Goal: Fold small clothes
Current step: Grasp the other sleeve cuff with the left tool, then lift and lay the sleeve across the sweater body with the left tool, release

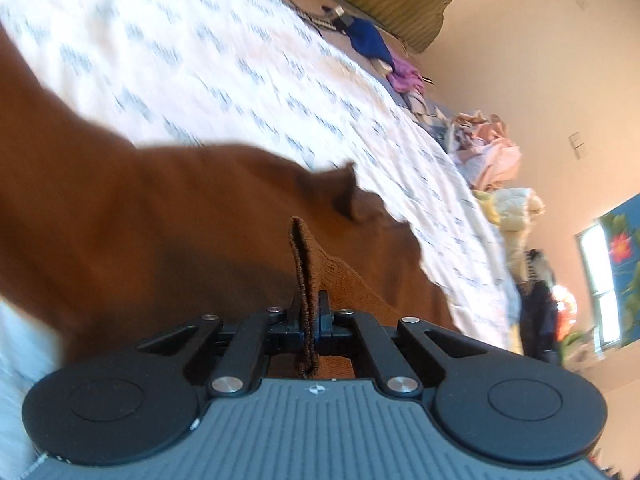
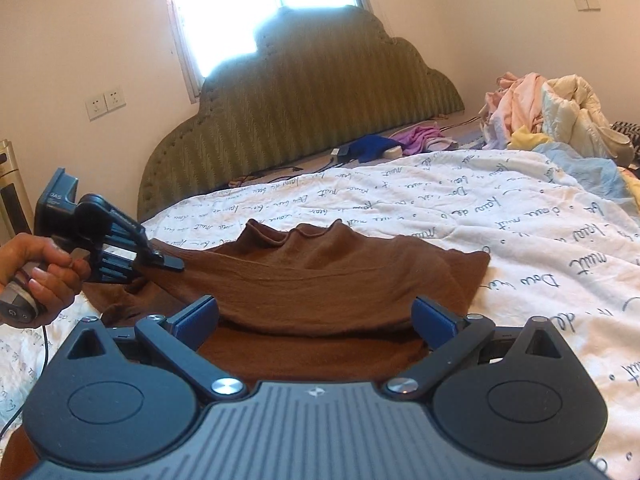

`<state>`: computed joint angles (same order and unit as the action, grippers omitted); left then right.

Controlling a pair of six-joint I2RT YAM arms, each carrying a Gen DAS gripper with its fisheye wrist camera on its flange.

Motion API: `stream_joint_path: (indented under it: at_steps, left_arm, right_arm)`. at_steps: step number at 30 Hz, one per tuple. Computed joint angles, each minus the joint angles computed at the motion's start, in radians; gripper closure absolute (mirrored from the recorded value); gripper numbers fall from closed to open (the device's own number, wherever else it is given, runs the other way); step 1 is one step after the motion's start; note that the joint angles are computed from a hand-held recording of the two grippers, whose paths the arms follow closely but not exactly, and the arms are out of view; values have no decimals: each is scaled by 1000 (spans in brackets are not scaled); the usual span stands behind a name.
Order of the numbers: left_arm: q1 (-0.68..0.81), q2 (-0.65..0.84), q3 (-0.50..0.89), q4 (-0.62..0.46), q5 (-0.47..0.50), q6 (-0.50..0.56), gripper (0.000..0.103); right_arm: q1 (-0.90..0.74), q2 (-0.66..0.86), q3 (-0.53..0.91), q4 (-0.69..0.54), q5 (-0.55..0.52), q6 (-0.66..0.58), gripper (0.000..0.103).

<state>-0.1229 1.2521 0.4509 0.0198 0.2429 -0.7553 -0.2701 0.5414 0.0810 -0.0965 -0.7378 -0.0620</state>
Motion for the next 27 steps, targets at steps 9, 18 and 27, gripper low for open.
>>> stream_joint_path:
  at_steps: [9,18,27]
  left_arm:
    - [148,132,-14,71,77,180,101]
    - [248,228,-121,295,157,191,86]
    - [781,-272,-244,42,504,361,0]
  right_arm:
    - [172,615,147,428,132,75,0]
    - [273,1040,309,496,384,-116,0]
    - [499,664,221,319,483,33,0]
